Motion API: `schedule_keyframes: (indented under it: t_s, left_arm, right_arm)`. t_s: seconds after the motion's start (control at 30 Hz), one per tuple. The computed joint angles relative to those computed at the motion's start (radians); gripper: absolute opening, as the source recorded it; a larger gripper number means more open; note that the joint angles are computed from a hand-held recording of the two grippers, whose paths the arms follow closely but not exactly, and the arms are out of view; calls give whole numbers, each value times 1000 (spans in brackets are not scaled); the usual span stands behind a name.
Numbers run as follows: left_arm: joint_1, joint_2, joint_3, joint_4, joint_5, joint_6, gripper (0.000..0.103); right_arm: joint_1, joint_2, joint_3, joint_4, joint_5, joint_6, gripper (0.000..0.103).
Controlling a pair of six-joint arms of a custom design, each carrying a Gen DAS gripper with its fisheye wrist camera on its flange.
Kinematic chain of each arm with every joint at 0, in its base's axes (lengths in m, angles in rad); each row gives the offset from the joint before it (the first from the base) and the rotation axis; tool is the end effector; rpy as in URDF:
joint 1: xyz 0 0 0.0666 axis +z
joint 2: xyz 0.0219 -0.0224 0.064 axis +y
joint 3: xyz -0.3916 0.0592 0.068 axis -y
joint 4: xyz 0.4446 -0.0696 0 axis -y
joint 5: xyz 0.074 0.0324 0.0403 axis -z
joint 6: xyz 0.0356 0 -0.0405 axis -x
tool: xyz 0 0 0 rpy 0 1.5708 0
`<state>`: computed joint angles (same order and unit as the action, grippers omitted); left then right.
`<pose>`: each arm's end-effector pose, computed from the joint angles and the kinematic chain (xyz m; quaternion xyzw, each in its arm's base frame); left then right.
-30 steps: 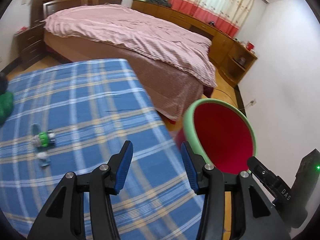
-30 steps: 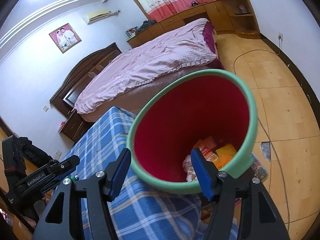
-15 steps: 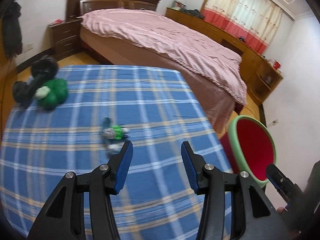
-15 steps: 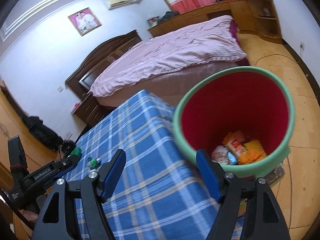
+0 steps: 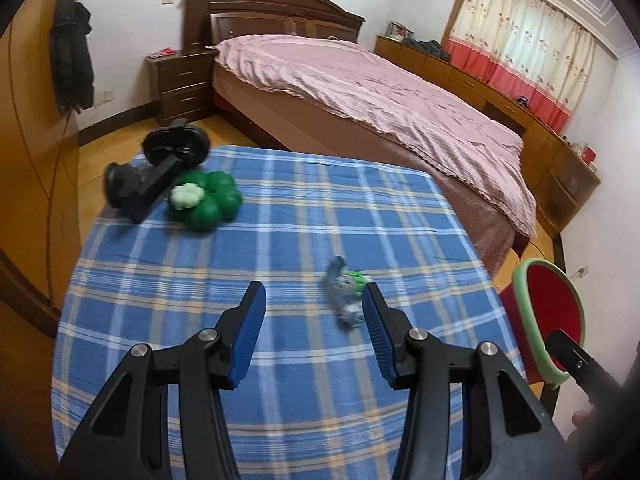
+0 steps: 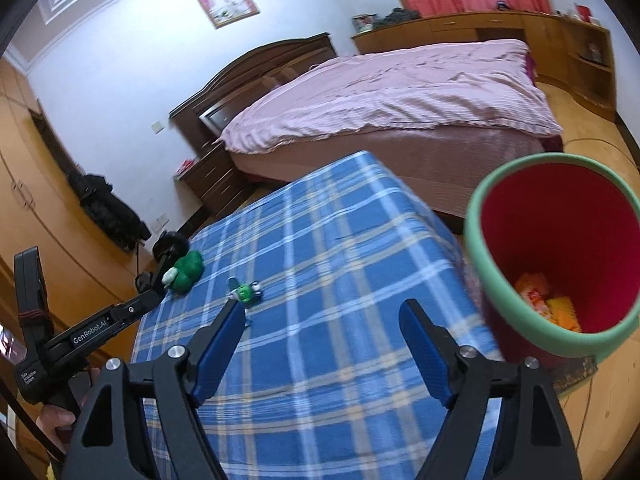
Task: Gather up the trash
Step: 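Move both open tools back over the table toward the green toy, then grasp the green toy figure with the right tool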
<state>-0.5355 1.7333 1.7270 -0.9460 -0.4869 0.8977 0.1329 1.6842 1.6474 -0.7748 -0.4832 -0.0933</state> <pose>0.5741 -0.3217 0.4172 -0.2387 0.8961 -0.0209 0.3735 0.6427 0.1022 0.4189 -0.1065 0.8999 0.2614 0.3324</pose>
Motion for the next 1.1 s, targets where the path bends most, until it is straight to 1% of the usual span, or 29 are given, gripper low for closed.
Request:
schedule_keyframes:
  t_s: [0.37,0.73,1.1]
  left_arm:
    - [46,-50,-105,17,17,57,50]
    - [81,-42,-145,35,55,89,50]
    - [101,-20,-160,35,62,107,50]
  right_arm:
    - [84,77,89,-59,14,46,82]
    - [138,188,193,-135,29,99,82]
    - [180,282,283,-172,38,175,82]
